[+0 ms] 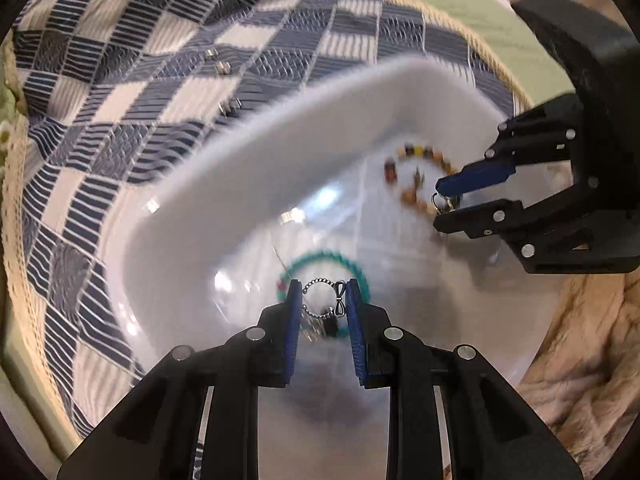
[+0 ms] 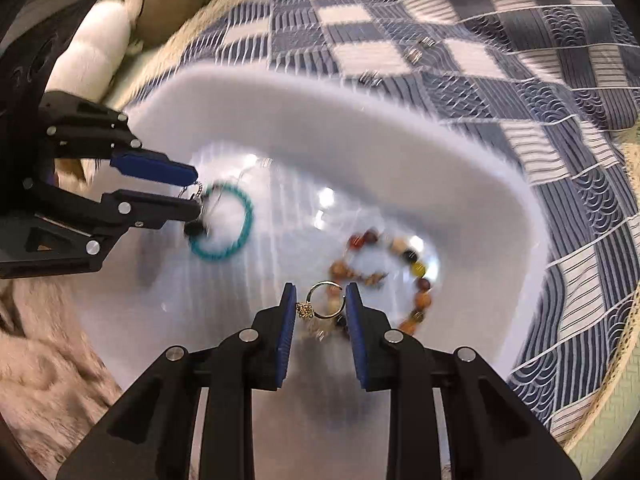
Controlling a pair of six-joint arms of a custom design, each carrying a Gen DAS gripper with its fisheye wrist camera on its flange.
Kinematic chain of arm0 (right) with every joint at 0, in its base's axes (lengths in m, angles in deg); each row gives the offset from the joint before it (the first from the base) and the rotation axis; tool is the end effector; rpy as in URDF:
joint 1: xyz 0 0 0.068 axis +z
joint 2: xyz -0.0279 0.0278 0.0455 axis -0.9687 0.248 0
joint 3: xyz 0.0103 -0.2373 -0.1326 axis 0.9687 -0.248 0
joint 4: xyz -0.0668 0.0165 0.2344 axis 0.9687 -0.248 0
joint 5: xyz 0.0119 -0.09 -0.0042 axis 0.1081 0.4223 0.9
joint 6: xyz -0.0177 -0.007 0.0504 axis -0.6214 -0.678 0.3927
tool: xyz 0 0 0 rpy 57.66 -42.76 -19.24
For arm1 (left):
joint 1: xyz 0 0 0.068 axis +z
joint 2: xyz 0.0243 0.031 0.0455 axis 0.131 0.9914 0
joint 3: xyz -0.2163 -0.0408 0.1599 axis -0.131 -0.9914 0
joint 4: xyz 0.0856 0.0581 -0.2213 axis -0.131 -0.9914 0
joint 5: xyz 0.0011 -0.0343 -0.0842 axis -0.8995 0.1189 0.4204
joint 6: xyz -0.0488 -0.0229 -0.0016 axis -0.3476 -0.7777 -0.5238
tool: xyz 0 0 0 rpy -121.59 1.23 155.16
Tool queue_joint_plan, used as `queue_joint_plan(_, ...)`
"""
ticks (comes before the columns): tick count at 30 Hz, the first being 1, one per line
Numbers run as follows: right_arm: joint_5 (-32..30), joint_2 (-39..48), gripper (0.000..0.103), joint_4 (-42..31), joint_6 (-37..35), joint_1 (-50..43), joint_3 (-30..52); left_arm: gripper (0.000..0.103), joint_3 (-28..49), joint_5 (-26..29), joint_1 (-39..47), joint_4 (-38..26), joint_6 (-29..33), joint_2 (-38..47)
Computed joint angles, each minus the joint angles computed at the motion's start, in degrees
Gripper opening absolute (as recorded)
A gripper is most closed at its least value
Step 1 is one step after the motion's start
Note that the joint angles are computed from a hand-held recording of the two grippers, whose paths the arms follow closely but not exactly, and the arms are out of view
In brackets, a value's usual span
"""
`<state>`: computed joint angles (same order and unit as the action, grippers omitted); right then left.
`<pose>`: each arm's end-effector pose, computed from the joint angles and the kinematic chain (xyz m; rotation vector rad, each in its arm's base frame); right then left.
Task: Organize jewelry
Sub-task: 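Carry both rings into the white tray and open both tools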
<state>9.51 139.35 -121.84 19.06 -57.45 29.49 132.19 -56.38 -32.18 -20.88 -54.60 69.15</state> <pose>0.3295 0.1187 0.1775 -1.3271 2.5390 0.3568 0.2775 -0.2291 0.2296 0.3955 2.8359 -0.1938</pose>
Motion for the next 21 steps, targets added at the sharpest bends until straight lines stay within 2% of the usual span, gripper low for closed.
queue_joint_plan(4, 2.1, -1.1, 0.026, 1.2, -1.3, 1.9, -2.4, 0.021, -0.7, -0.5, -1.6, -0.2, 0.2, 0.3)
queue_joint_plan(16, 4.5, -1.3, 0.027, 2.2, -1.7, 2.4, -2.7, 0.022, -0.5, 0.8, -1.8, -0.9, 0.6, 1.6)
queue_joint_plan(18, 4.8, -1.6, 0.034, 2.2, -1.3, 2.5, -2.8, 0.022, 0.1, 0.8, -1.6, -1.3, 0.6, 2.1)
queue_joint_plan(19, 5.2, -2.0, 0.047, 2.9, -1.2, 2.5, -3.3, 0.022, 0.1, 0.8, -1.4, -1.3, 0.6, 2.0)
queue_joint_plan(20, 5.3, -2.7, 0.053, 3.8, -1.2, 2.5, -3.8, 0.024, 0.5, 0.7, -1.4, -1.4, 0.4, 2.3)
queue_joint_plan(21, 5.1, -2.8, 0.053, 4.2, -1.1, 2.5, -3.7, 0.025, 0.5, 0.6, -1.3, -1.4, 0.3, 2.1)
